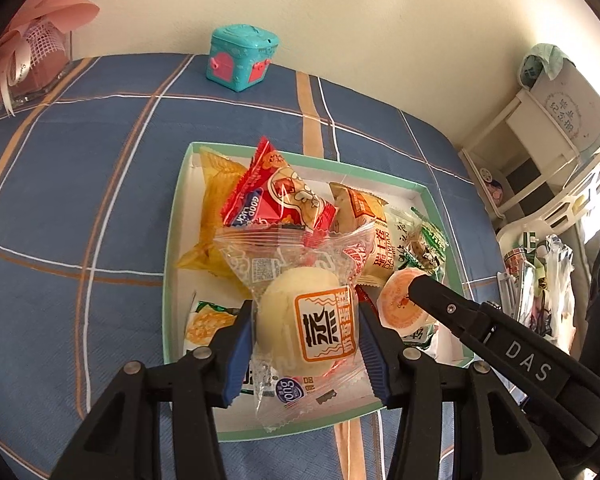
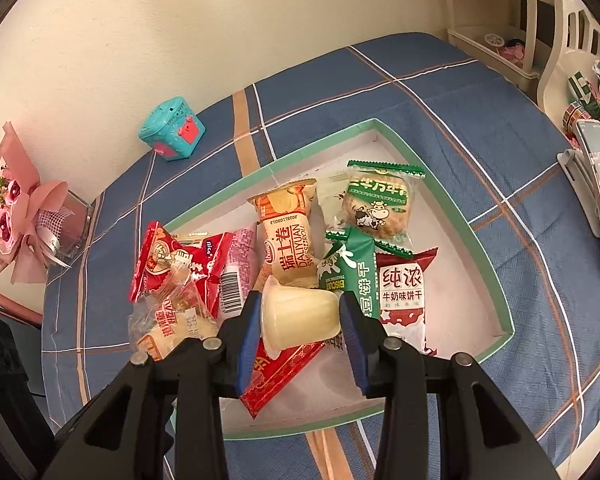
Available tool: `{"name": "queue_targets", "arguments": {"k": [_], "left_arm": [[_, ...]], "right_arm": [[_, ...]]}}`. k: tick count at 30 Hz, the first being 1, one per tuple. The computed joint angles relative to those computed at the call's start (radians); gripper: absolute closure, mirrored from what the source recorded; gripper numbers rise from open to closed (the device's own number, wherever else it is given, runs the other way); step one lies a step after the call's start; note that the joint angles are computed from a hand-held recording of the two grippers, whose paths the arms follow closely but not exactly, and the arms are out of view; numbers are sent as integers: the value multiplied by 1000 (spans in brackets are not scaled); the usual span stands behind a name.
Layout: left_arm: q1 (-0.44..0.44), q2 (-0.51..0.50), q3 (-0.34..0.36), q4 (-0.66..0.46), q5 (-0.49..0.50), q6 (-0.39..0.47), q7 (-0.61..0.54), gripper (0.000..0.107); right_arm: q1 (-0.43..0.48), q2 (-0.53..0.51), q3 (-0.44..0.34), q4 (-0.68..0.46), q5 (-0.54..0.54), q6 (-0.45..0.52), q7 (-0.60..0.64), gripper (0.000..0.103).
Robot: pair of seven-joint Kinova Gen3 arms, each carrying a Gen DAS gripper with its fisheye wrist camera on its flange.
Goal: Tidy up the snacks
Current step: 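Carry the jelly cup and bread roll into the tray and open both tools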
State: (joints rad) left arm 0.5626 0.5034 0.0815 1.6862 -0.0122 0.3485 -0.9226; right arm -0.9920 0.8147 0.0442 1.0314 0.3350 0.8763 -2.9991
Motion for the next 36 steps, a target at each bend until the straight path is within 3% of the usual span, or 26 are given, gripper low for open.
{"name": "queue_targets", "arguments": {"k": [4,11,15,22,26,30,36], "left_arm": [[-4,1,0,-2,4,2,4,43],[-52,-23,33,29,49,-19,-3,39],[-12,-40,-23,31,29,3,49,37],[100,-23,-145,-29,-126,165,258,29],[164,-5,-194,-67,-259,274,389,15],[178,-4,-197,-63,-348,309,477,5],[211,13,-203,-75,-501,385,595,4]], "right_arm": [[-5,-8,7,17,4,-18,-22,62],[7,-3,-8,10,-3,-15,-9,62],[14,6,-14,-2,-16,-14,10,62],[13,12,-13,-13,-26,-2,26,62],[15,19,-16,-27,-32,8,43,61],[12,21,-16,-32,-31,9,60,61],[0,40,-16,-81,-23,50,107,55]]}}
